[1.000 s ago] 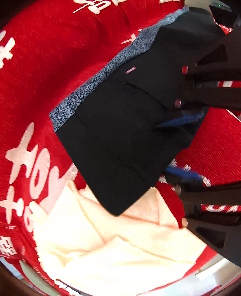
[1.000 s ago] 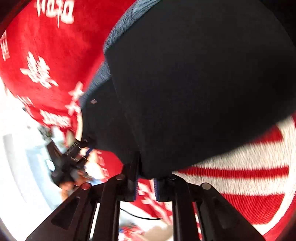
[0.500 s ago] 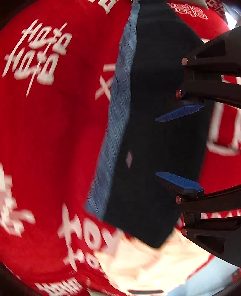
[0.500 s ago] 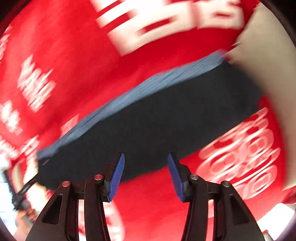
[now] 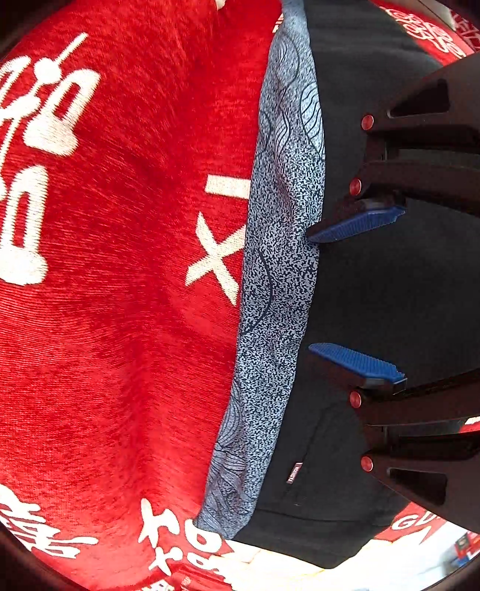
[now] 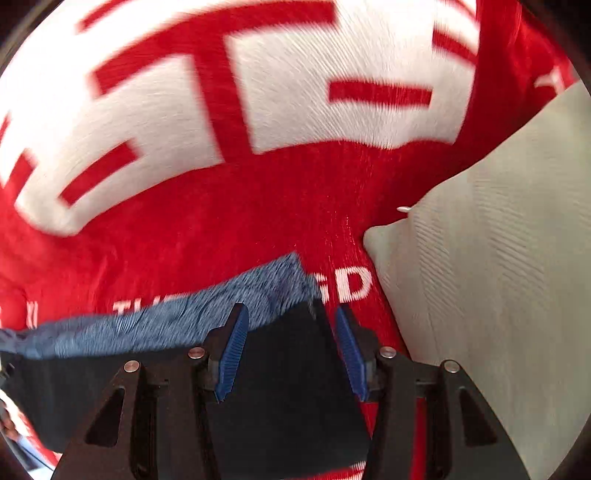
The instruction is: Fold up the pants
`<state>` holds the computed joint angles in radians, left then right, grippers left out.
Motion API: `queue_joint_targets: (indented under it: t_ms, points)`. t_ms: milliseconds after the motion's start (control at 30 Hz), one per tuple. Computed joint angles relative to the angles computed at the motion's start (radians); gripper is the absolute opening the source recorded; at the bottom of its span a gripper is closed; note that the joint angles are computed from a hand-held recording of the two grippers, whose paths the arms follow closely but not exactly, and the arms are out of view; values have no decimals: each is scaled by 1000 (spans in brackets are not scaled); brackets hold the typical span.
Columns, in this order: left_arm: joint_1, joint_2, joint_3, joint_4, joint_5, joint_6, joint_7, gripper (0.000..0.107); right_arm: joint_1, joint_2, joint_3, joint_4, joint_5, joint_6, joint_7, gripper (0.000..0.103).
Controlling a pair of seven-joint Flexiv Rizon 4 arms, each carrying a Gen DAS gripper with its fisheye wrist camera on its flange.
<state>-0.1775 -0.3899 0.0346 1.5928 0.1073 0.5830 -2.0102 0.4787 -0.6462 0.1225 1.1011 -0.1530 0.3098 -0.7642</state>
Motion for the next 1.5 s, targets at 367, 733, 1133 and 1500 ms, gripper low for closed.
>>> queue_joint_targets:
  t_ms: [367,733,1133,1500]
  points:
    - [-35,0,14,-72,84,-93,-96,58,39,-31,-25,-90,-70,-234,-119,16]
    - [-17,-41,21,-69,122,-51,-73,58,113,53,20,-32,-104,-73,-21,28]
    - [-35,-11,-19,-76,102,21,54,58,189,-103,59,-235,22,-21,-188,33]
    - [-131,-153,10,-192,104,22,-31,72,217,-288,-12,-430,6,-65,-200,33]
